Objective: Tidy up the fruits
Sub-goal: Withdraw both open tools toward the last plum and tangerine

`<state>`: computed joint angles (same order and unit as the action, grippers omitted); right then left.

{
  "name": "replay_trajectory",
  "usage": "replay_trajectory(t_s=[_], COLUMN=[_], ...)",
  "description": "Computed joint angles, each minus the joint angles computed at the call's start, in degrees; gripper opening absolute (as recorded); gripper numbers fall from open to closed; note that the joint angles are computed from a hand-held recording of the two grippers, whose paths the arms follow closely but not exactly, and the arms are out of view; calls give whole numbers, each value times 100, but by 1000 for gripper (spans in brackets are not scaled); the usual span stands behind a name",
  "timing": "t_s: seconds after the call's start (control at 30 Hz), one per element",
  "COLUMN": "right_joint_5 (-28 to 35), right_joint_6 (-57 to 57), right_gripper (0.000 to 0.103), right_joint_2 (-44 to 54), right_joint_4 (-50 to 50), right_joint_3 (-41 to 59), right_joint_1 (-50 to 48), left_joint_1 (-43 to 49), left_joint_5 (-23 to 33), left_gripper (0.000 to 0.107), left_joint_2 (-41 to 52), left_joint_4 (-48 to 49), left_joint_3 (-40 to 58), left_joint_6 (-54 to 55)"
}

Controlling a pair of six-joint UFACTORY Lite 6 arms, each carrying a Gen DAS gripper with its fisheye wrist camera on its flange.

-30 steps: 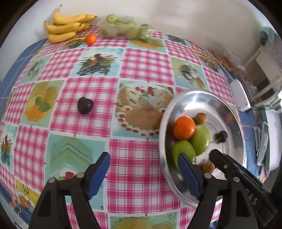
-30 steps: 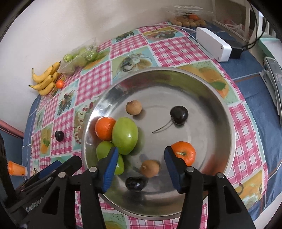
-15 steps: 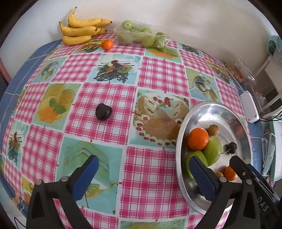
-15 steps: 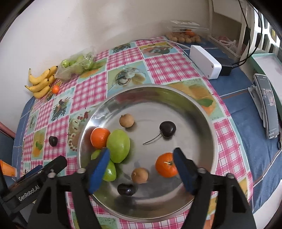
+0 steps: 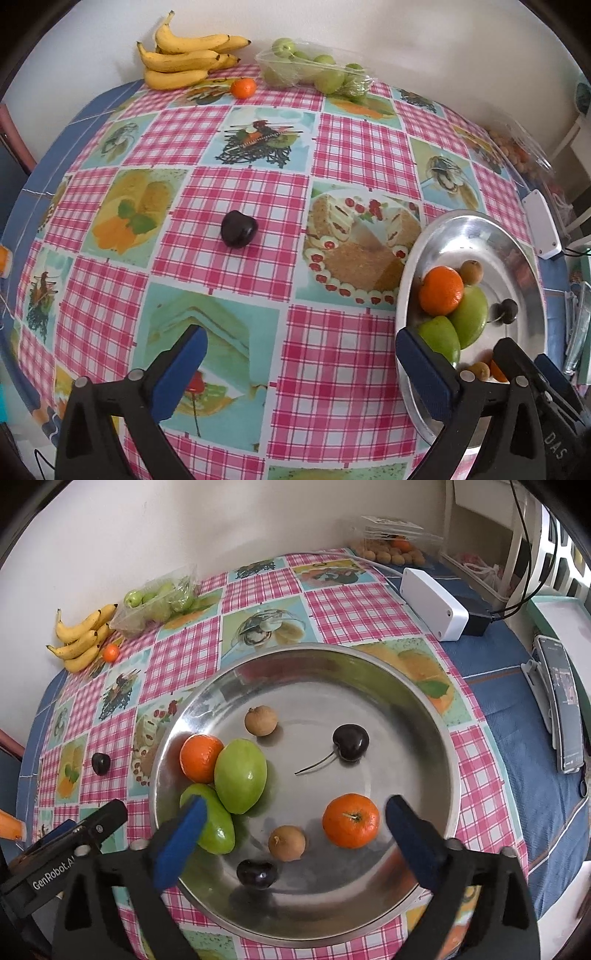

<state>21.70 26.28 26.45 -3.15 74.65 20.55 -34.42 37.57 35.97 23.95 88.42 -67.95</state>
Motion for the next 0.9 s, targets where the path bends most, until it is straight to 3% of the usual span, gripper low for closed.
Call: replay_trajectory(t_s=[0.5,0.9], right_joint_5=[26,280], right_joint_6=[174,522], right_gripper=[99,99], right_joint_2=[108,753], right_joint_4=[-248,-393], right_joint_3=[107,1176], right_joint_1=[114,937], left_joint_1=[144,1218], left_joint_5=[-76,-491], left_gripper=[103,103], left_joint_2=[-89,-1052], left_joint_4=[-65,-104], left_joint_3=[-122,-1226], left_joint_6=[133,267])
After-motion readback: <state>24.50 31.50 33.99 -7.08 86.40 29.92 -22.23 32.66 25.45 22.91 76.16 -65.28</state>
